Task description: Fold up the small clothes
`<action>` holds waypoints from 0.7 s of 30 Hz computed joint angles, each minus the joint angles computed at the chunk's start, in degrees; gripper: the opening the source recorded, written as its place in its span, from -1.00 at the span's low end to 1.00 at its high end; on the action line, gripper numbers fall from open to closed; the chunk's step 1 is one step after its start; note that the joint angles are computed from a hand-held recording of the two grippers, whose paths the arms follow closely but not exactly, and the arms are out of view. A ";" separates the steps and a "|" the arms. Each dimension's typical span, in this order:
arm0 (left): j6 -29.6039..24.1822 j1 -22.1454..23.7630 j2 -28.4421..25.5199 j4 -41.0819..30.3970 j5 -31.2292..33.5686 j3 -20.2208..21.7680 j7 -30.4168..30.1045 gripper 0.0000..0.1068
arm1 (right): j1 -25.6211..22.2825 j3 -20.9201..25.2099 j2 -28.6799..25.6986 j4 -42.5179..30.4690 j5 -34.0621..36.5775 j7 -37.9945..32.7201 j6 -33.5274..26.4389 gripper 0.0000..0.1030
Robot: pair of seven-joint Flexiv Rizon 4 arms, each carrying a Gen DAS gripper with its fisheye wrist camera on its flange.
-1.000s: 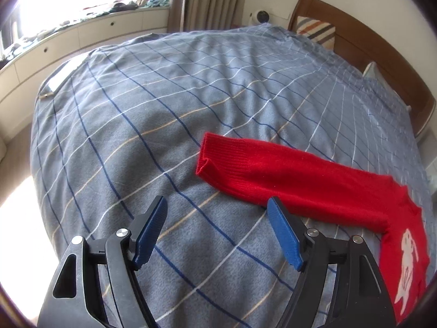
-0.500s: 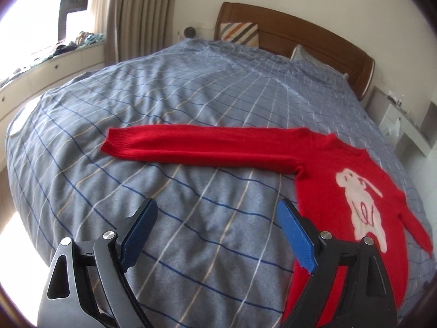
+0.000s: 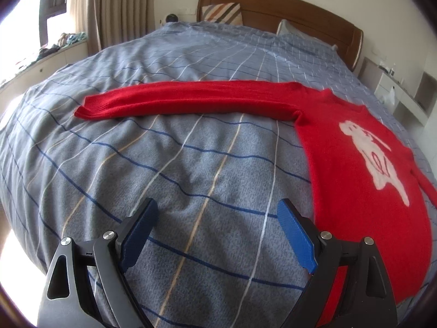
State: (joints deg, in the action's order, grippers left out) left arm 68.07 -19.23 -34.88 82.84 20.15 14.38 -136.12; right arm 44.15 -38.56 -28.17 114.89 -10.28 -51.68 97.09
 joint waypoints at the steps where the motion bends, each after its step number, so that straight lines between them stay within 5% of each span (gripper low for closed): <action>1: -0.24 -0.52 -0.13 -0.10 0.70 0.47 -0.12 0.70 | -0.21 0.29 0.01 -0.12 -0.11 -0.13 -0.16 0.52; 21: 2.49 -0.19 -0.89 1.74 -1.84 0.52 -0.43 0.85 | -5.00 5.33 -0.05 -1.41 -3.74 1.95 -1.65 0.52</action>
State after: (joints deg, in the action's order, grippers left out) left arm 70.57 -19.42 -35.76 84.57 18.31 14.90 -136.55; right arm 39.15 -33.23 -28.22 113.48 -14.03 -49.73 95.44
